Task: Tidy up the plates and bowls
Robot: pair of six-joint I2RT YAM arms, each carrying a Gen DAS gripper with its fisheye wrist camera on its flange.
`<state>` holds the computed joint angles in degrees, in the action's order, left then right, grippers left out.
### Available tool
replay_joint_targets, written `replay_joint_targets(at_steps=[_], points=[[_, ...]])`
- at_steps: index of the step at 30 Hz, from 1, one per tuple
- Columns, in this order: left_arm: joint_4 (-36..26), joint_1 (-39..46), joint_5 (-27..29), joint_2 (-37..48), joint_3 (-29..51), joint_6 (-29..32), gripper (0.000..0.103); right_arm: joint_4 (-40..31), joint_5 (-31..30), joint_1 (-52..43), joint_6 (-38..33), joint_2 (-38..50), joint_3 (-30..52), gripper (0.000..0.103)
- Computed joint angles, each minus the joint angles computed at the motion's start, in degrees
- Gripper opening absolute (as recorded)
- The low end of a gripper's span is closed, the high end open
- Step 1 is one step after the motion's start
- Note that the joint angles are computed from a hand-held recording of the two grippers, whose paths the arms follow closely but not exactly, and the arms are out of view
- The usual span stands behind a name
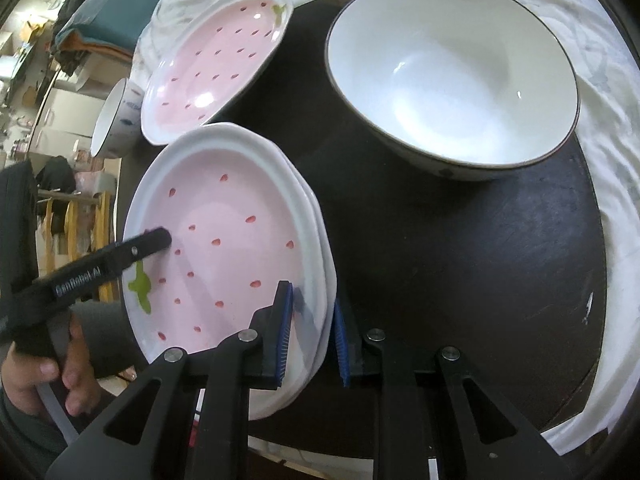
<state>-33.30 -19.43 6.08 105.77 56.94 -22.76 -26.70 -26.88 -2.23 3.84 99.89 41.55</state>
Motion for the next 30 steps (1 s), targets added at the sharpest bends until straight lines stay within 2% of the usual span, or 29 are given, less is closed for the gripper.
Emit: replay_joint_targets(at_steps=[6,8,10,11,13,15,16,17,18,21,24,26,30], points=[[-1.24,-1.12,-0.58,-1.31,-0.22,-1.75,0.042,-0.41,-0.12,0.06,1.04,0.41,0.49,0.023],[-0.92,-1.02,-0.56,-2.77,-0.34,-3.75,0.052,-0.43,0.14,-0.26,1.45,0.13,0.92,0.023],[-0.16,0.49,-0.45,-5.56,-1.10,-4.96,0.068,-0.72,0.46,-0.78,2.77,-1.72,0.98,0.023],[0.57,1.24,-0.31,-6.81,-1.26,-5.70,0.071,-1.08,0.48,-1.17,3.58,-2.58,1.15,0.024],[1.16,2.46,0.00,-7.87,-0.77,-6.31,0.085,-1.40,-0.97,-2.16,4.90,-3.45,1.77,0.024],[1.14,3.85,1.18,-7.04,0.91,-5.96,0.086,-1.49,-4.65,-3.35,6.49,-3.78,2.97,0.031],[1.01,4.47,1.98,-5.96,2.13,-6.00,0.086,-1.41,-6.36,-3.51,7.63,-3.85,4.09,0.043],[1.38,5.02,2.98,-4.53,3.36,-6.49,0.086,-0.93,-7.01,-3.37,8.67,-3.98,4.85,0.059],[1.65,5.85,3.93,-3.44,4.43,-6.38,0.086,-0.35,-7.41,-3.16,9.85,-4.10,5.57,0.061],[2.89,6.57,4.92,0.33,7.61,-7.45,0.085,3.23,-11.08,-2.21,16.64,-2.56,8.45,0.061],[3.67,6.98,5.85,3.32,9.86,-8.68,0.085,4.96,-11.57,-1.42,20.01,1.19,11.91,0.061],[3.92,7.67,6.18,5.19,11.22,-9.12,0.085,5.44,-11.13,-0.55,22.42,5.01,14.60,0.060],[4.34,7.68,6.22,9.09,14.07,-9.86,0.082,3.61,-6.48,1.75,22.12,11.40,20.01,0.058]])
